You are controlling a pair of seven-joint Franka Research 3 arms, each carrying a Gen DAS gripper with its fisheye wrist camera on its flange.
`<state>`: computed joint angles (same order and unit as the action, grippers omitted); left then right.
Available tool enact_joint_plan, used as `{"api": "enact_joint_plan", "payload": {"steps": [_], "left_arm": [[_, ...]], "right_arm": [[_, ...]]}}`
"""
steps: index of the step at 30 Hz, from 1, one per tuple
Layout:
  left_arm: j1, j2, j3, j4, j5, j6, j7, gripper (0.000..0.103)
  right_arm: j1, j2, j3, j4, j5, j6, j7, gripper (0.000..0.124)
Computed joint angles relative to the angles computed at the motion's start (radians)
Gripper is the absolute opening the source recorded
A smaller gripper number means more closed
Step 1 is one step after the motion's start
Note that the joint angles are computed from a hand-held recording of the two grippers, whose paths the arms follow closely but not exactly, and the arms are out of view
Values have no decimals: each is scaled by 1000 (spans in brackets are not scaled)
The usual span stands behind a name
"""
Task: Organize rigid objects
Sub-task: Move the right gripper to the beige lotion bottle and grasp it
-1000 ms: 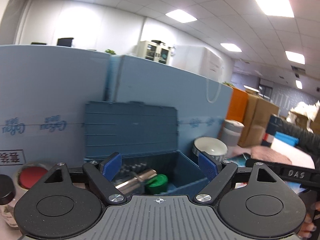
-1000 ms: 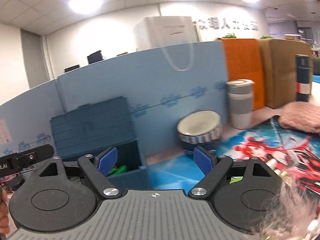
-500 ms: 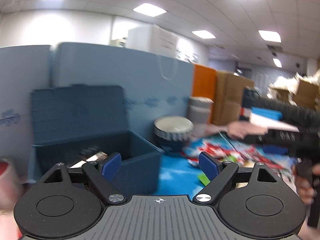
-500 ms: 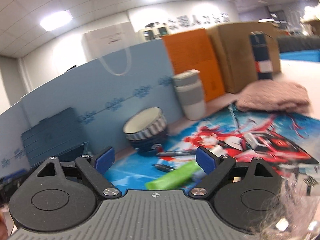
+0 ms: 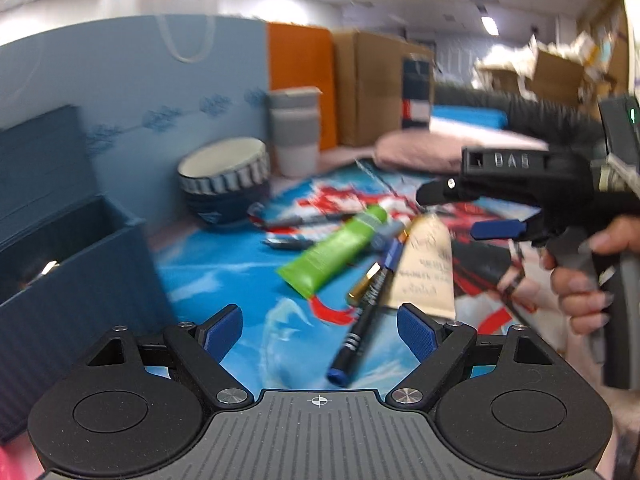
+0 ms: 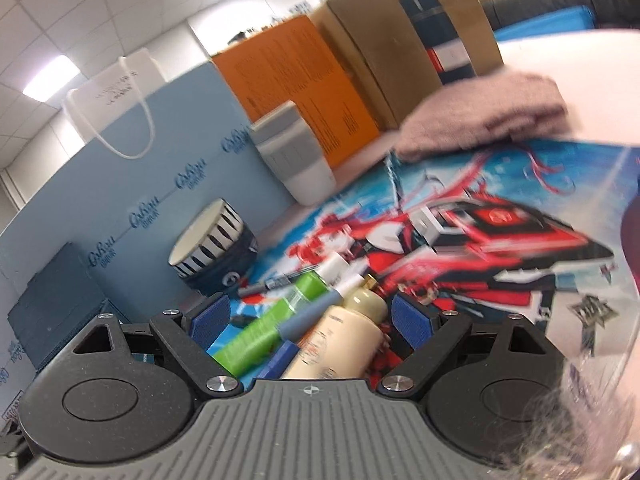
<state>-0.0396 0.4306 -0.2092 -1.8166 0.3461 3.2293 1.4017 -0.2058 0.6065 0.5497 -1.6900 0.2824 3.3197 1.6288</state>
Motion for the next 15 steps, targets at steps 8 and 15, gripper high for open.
{"api": "enact_joint_plan", "payload": {"steps": [8,15], "left_arm": [[-17,74,-22,109,-14,-84,40,82],[179,150,-321,161,-94,-165,279,61]], "right_arm": [[-171,85,215,47,60,-148,-122,84],[-88,104,139,154,117,-256,-153,85]]}}
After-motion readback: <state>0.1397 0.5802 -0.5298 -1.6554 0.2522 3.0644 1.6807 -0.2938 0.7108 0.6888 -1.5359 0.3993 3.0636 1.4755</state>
